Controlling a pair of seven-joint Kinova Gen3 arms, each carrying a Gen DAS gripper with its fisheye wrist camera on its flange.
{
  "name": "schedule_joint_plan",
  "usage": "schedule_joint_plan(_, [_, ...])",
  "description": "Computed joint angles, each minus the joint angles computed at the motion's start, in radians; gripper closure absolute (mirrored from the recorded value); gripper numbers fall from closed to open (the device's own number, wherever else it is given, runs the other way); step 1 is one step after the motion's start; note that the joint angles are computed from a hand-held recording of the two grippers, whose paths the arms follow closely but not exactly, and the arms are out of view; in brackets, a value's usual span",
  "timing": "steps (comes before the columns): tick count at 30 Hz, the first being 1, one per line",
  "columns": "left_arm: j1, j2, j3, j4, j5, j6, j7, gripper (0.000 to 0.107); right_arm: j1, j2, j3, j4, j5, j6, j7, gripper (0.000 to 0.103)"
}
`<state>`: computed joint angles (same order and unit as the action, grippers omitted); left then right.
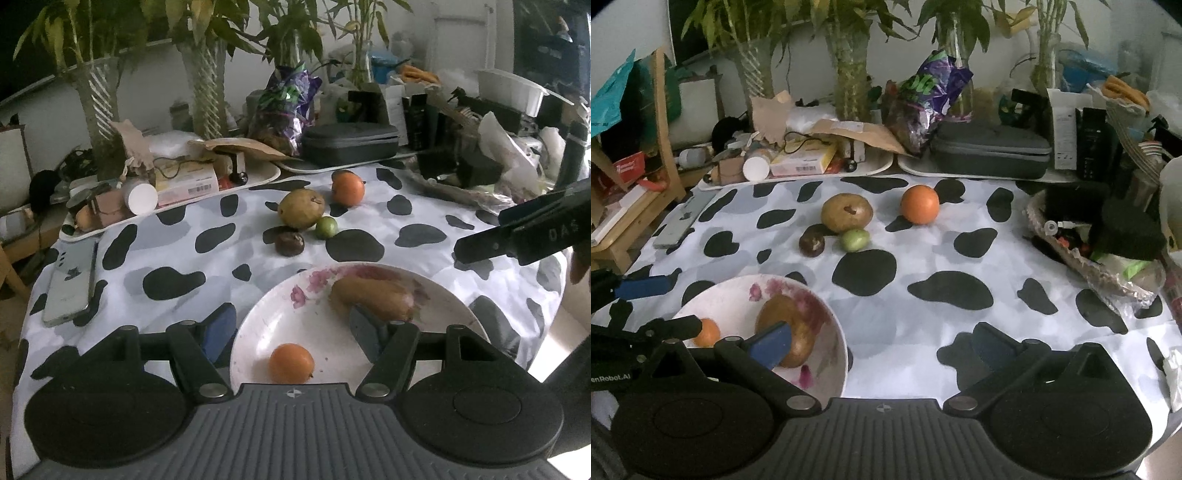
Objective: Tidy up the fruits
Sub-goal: 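Reach the left tool to the dark brown fruit and close on it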
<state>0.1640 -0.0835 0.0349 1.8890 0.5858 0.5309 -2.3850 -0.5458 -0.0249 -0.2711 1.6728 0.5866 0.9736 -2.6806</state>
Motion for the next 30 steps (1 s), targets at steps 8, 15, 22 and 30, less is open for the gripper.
schedule_joint_plan(8, [-0.021, 0.056, 0.009, -0.046, 0.032, 0.021, -0.042, 0.041, 0.005, 0.045, 0.032, -0.031, -0.006, -0.005, 0.061, 0.0])
schedule_joint_plan(15, [-0.055, 0.111, 0.037, -0.097, 0.043, 0.047, -0.062, 0.041, 0.012, 0.079, 0.065, -0.054, -0.029, -0.021, 0.127, 0.0])
schedule_joint_plan(22, [-0.088, 0.178, 0.07, -0.161, 0.053, 0.078, -0.076, 0.041, 0.02, 0.119, 0.095, -0.085, -0.059, -0.041, 0.201, 0.0])
schedule_joint_plan(30, [-0.111, 0.252, 0.11, -0.241, 0.03, 0.092, -0.066, 0.041, 0.029, 0.165, 0.129, -0.124, -0.094, -0.05, 0.276, 0.0])
